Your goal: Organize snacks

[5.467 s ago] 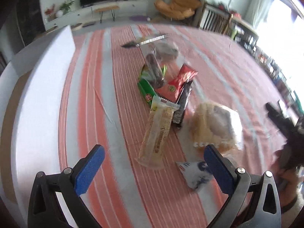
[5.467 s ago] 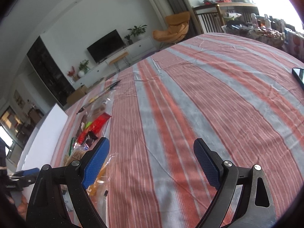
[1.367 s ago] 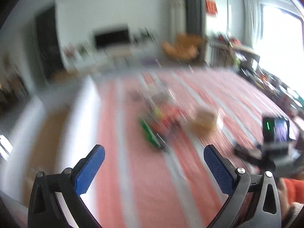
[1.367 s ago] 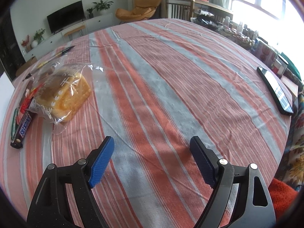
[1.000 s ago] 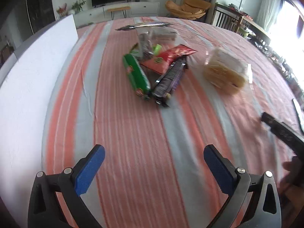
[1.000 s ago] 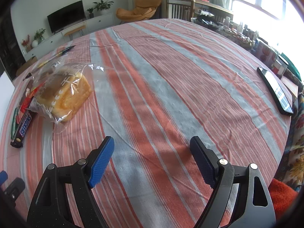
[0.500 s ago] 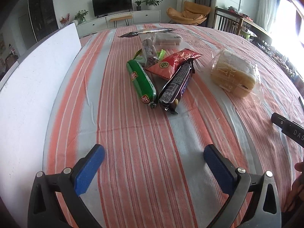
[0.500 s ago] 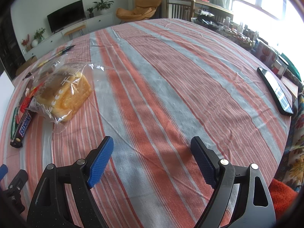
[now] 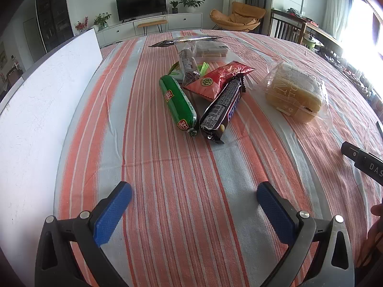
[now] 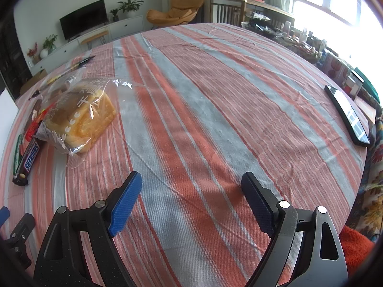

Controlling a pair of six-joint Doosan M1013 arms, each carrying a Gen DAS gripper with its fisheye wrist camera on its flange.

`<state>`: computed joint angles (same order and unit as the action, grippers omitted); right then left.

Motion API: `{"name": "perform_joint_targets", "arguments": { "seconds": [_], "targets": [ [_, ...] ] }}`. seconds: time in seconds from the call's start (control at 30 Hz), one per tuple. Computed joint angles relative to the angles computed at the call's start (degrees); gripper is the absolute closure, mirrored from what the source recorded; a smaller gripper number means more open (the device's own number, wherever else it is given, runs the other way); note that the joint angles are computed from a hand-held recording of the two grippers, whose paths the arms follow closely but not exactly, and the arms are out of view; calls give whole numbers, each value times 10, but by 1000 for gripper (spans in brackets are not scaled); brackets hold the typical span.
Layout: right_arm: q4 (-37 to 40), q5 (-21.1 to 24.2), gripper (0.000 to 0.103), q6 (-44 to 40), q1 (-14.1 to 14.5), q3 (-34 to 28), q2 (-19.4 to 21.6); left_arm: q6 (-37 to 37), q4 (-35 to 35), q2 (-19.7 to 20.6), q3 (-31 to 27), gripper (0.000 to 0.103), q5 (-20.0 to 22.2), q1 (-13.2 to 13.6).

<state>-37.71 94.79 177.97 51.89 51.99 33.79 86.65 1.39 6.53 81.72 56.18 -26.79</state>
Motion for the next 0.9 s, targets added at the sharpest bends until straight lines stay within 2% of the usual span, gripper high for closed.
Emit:
{"name": "perform_joint_targets", "arguments": {
  "seconds": [0.9],
  "targets": [
    [0, 1, 15, 0, 0, -1, 0, 18, -12, 0, -1, 0, 6, 3]
  ]
}}
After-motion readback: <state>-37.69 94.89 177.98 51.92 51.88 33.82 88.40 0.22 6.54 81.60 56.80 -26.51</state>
